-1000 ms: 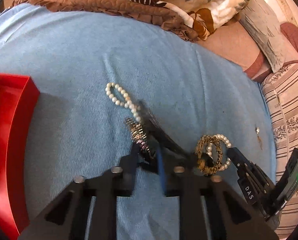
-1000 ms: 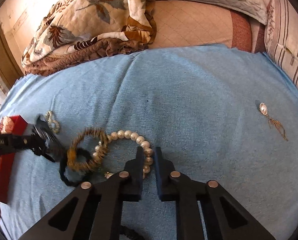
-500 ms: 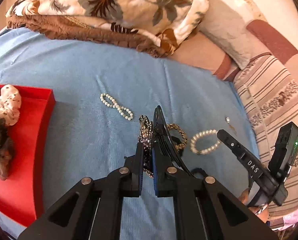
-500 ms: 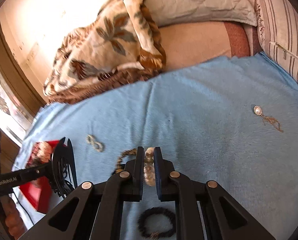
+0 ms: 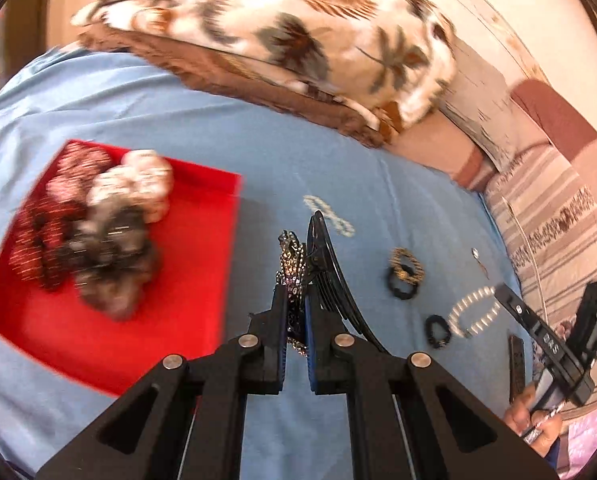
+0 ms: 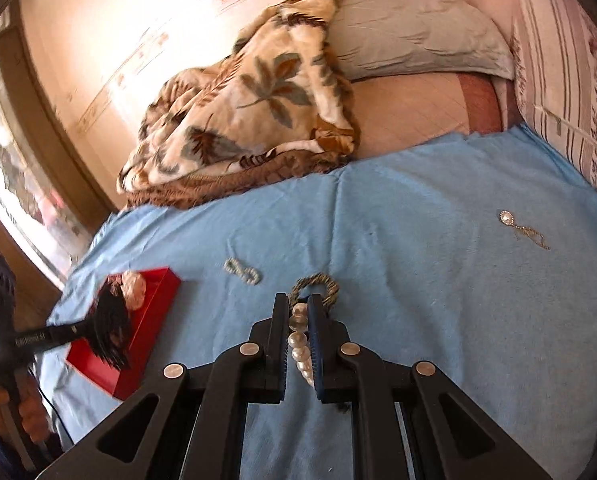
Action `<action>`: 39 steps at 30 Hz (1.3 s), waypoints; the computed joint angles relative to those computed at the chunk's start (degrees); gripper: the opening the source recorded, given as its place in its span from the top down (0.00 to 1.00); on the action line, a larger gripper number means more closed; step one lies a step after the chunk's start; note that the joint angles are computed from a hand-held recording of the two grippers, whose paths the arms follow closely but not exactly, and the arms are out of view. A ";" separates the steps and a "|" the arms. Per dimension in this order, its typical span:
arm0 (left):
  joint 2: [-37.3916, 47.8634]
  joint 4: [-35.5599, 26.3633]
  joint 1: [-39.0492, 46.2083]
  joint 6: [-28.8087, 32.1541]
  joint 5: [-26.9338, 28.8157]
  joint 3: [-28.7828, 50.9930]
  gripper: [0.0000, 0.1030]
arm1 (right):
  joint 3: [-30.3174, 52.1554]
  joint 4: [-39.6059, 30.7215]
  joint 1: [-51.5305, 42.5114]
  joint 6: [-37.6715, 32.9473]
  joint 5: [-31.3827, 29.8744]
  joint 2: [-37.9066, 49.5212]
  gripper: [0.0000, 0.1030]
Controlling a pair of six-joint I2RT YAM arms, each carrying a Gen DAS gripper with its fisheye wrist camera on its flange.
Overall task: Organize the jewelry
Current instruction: 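Place hair clip and pearl bracelet in the red tray, open both grippers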
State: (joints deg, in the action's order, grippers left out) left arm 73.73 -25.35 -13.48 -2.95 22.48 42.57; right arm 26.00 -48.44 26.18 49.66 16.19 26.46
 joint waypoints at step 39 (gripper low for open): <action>22.83 1.33 37.22 22.88 2.39 11.21 0.93 | 54.29 26.20 25.75 -0.66 -8.66 85.33 0.90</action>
